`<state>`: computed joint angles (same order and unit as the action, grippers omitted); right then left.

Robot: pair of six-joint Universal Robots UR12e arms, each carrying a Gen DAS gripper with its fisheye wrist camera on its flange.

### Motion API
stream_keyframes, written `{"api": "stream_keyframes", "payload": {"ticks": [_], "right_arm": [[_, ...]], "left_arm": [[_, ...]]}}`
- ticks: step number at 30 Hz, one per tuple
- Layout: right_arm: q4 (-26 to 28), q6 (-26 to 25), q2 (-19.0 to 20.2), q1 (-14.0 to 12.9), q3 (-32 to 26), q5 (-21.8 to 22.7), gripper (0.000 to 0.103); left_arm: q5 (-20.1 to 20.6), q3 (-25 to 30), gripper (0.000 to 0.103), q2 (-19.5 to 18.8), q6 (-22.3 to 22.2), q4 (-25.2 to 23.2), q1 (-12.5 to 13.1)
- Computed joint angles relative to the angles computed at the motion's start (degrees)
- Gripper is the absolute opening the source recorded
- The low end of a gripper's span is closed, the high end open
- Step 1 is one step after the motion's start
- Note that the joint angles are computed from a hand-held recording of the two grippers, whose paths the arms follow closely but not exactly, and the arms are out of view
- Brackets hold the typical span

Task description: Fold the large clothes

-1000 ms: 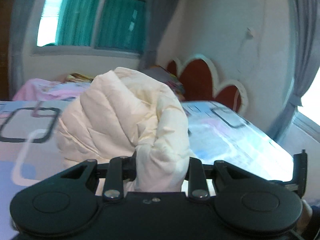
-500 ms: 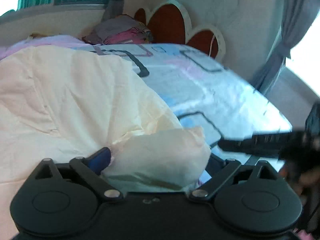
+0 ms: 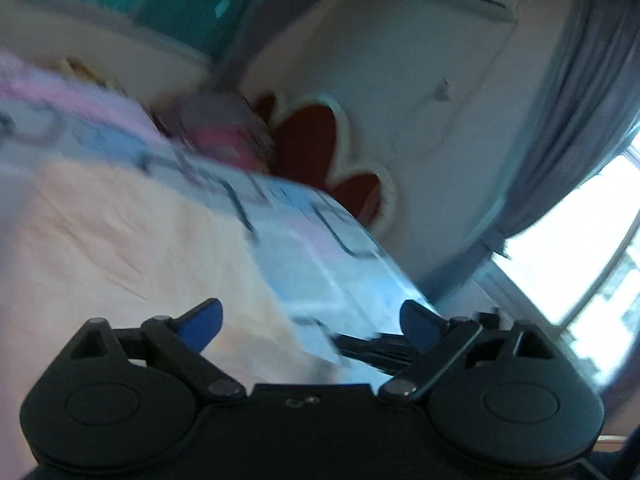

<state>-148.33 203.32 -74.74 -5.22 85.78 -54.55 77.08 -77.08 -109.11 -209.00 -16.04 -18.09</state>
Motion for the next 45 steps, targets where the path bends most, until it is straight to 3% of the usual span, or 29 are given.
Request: {"api": "stream_keyframes", "payload": {"ticks": [1,2,3,5,8,11,15,17,18,19,20,23,29,32,35,41,42,45], "right_arm": [[-2.15,0.45,0.08,0.32,-0.04,-0.45,0.068],[-3.88,0.35,0.29,0.67,-0.32,-0.64,0.074],[-4.36,-0.55,0.65,0.92,-1.12,0.59,0.073],[-4.74,-1.12,1.62,1.28,-2.95,3.97,0.073],[-4.52,-4.93,3.73,2.49,-7.03,8.21,0.073],[1.39,-11.69,6.62,4.5,-13.06,9.75,0.073],[15.08,-19.64,10.76,6.93,-21.39,9.41,0.073],[19.8,-22.06,12.06,7.58,-23.57,9.69,0.073],[18.96,-22.81,11.86,7.72,-22.89,9.03,0.048],[18.81,-23.79,11.54,7.99,-22.3,7.21,0.031],[18.46,-23.5,11.31,8.29,-21.9,5.07,0.025],[14.19,-21.2,9.86,8.49,-18.12,0.76,0.025],[15.89,-20.4,10.14,9.1,-16.84,-5.56,0.025],[14.12,-18.5,9.97,8.74,-15.04,-5.47,0.025],[12.11,-17.12,10.34,8.67,-14.09,-5.53,0.025],[12.95,-15.62,9.76,8.18,-13.95,-5.14,0.025],[12.81,-15.48,9.19,8.17,-13.86,-6.24,0.025],[9.57,-15.54,7.24,8.12,-12.74,-9.36,0.025]], "left_arm": [[2.7,-0.46,0.08,0.64,1.21,-1.24,0.16],[5.14,-0.72,0.074,1.13,1.61,-3.1,0.45],[7.55,-0.88,0.067,1.47,1.02,-4.94,0.8],[10.53,-1.57,0.065,1.79,-1.49,-5.84,1.88],[11.46,-1.27,0.06,0.86,-2.27,-3.52,3.33],[9.89,0.65,0.056,-0.93,-1.01,-2.99,4.66],[5.19,4.46,0.051,-4.04,2.08,-5.71,6.11],[2.53,4.76,0.05,-4.55,3.43,-6.38,6.88],[1.19,5.15,0.05,-5.0,3.91,-6.57,7.03],[0.01,4.97,0.05,-5.0,4.56,-6.6,7.04],[-0.75,5.47,0.05,-5.45,5.59,-7.07,7.02],[-2.07,6.52,0.05,-6.53,7.54,-8.7,6.61],[-2.64,9.48,0.05,-9.58,10.76,-12.81,5.53],[-0.39,11.6,0.051,-10.84,14.07,-17.15,4.7],[0.24,12.7,0.052,-11.74,14.23,-19.14,4.55],[-1.5,11.73,0.053,-10.93,14.82,-19.09,5.08],[-1.81,11.31,0.057,-10.42,14.47,-18.85,5.21],[-0.64,8.75,0.082,-7.98,13.49,-15.93,5.24]]}}
